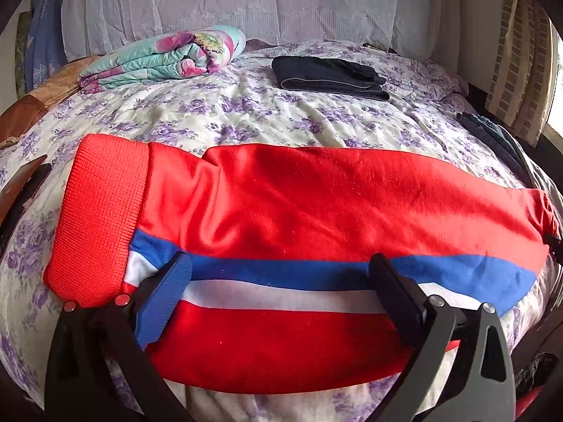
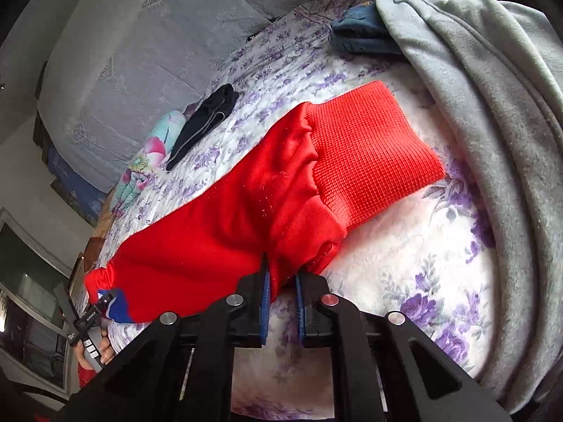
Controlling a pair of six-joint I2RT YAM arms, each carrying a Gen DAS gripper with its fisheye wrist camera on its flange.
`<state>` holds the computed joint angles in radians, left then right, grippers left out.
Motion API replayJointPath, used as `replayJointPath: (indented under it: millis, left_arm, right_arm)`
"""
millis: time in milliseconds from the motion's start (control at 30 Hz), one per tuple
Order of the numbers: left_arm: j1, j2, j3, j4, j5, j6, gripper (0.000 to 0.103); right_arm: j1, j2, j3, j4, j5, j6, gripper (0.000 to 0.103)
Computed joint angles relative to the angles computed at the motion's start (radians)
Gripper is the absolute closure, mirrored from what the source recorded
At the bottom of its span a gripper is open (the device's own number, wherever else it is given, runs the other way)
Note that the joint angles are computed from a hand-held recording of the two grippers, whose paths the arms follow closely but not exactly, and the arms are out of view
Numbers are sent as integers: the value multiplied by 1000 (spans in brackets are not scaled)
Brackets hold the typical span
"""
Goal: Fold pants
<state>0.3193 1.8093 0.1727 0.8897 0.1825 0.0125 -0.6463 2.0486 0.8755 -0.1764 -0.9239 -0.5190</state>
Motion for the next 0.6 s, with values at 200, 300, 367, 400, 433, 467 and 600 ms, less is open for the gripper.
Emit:
replayJointPath:
  millis: [200,300,367,400,433,467,600]
  left_arm:
    - [141,-313,-55,-279,222,-1,5]
    - [102,-446,-77,-350,230,-25,5]
    - [13,-440,-74,-331,173,-35,5]
    - [-50,-400,-69,-297,97,-38,5]
    - [-105,-325,-52,-259,16,-38,5]
    - [-136,-218,-17,-235,-42,-35,5]
    - [-116,-90,-12,-138,-49,-47,4]
  right_arm:
    - [-86,-248,-151,236,25,133,64]
    - [-65,-353,-304,573,100,232,62]
    - [4,-354,-354,696,162,207,49]
    - [52,-327,-348,698,210,167,35]
    - [101,-282,-301,622,266,102,30]
    - [155,-196,-237,547,352,41,28]
    - [222,-154,-316,741,470,0,24]
